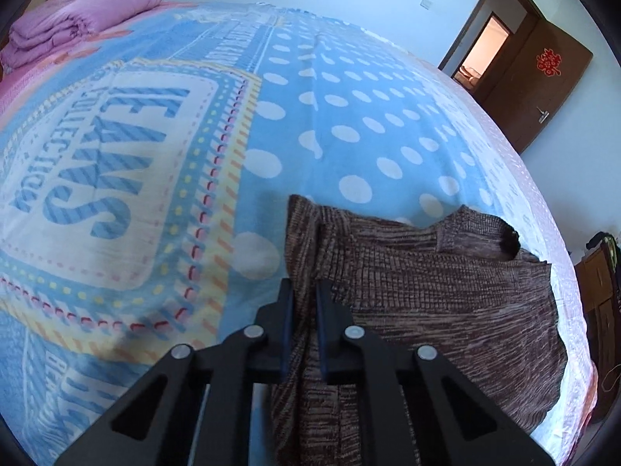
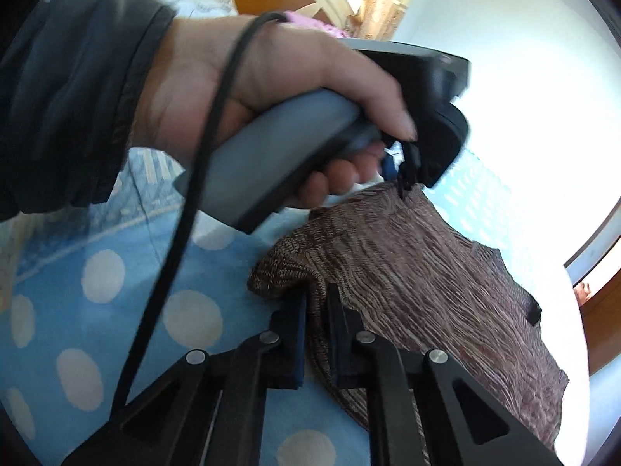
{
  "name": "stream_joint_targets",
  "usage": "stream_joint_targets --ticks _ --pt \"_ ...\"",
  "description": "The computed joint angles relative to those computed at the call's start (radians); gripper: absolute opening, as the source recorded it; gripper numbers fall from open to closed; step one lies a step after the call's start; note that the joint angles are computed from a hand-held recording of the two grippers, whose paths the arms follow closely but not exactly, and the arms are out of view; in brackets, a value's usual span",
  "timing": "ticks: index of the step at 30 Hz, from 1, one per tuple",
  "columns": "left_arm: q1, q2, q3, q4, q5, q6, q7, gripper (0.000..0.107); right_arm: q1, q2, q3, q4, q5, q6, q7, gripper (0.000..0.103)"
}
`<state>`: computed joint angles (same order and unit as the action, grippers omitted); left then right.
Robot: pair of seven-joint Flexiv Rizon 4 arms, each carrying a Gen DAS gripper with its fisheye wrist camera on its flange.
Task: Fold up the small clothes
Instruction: 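Grasp the sweater side edge with the left tool and lift it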
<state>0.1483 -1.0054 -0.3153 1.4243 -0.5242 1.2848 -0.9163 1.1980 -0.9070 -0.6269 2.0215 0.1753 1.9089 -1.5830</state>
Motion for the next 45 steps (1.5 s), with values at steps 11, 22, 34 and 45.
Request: stream_joint_targets --ticks 11,22,34,45 --pt "0.052 0.071 -0.084 0.073 -0.076 0.01 0.028 0.011 -0.121 0.124 0.133 0.059 0.057 0.091 -0.031 0.007" --pt "0.073 0.139 -0.199 0.152 -0.163 0.072 0.109 0.01 -0.29 0.27 0.311 0.126 0.087 0.133 -0.03 0.006" --pt "0.035 0.186 -0.252 0.18 -0.189 0.125 0.134 0.01 -0.519 0.342 0.508 0.181 0.079 0.224 -0.01 0.005" --pt "-0.04 0.158 -0.242 0.117 -0.181 0.093 0.09 0.01 -0.689 0.409 0.602 0.254 0.025 0.246 0.074 0.004"
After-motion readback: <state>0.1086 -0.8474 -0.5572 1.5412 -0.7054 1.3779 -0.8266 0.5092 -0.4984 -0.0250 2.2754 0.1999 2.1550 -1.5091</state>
